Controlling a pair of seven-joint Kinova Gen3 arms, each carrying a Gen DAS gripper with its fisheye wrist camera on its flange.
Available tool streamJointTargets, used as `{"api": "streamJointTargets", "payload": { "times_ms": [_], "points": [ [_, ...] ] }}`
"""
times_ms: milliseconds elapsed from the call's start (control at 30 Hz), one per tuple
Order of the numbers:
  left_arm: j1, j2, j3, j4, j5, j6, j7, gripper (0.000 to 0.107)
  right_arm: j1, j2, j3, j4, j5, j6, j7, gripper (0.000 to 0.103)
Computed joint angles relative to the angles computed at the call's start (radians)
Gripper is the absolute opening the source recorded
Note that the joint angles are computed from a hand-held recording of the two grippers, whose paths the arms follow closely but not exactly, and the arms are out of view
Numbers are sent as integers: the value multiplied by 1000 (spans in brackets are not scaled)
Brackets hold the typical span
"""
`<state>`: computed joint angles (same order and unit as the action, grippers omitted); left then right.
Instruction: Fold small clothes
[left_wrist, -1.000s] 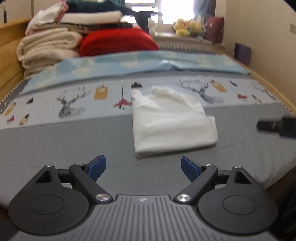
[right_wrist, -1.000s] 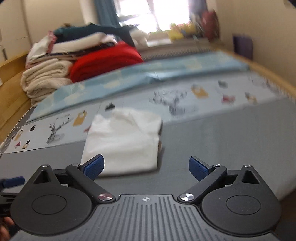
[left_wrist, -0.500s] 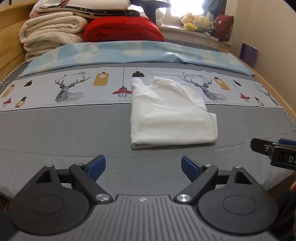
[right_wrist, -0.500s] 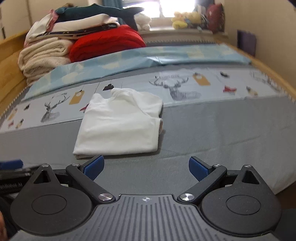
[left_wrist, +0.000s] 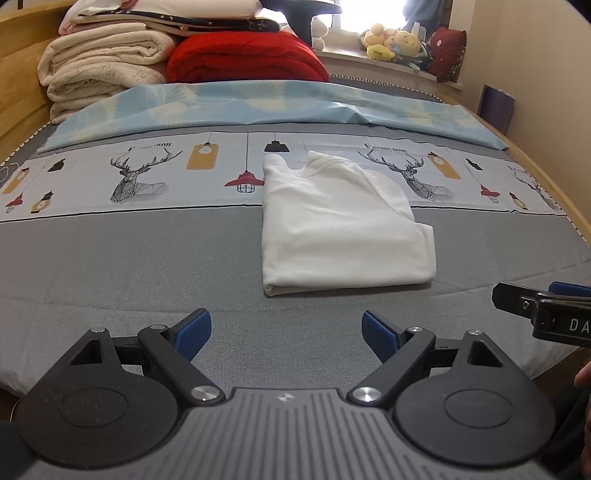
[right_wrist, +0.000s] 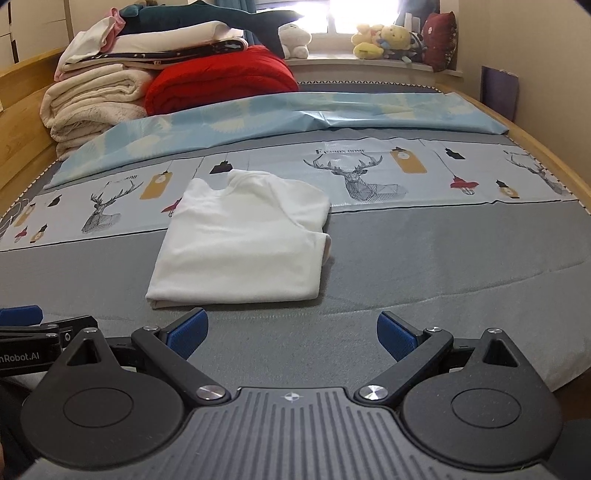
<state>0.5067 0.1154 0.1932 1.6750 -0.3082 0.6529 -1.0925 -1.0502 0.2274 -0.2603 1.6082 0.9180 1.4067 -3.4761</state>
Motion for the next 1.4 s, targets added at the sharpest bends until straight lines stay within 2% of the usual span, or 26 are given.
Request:
{"api": "streamJointTargets", "payload": {
  "times_ms": [1400],
  "points": [
    [-12,-6,0,10,18,-20,-33,92,-3,2,1,-4,5,-2,1,98]
  ]
}}
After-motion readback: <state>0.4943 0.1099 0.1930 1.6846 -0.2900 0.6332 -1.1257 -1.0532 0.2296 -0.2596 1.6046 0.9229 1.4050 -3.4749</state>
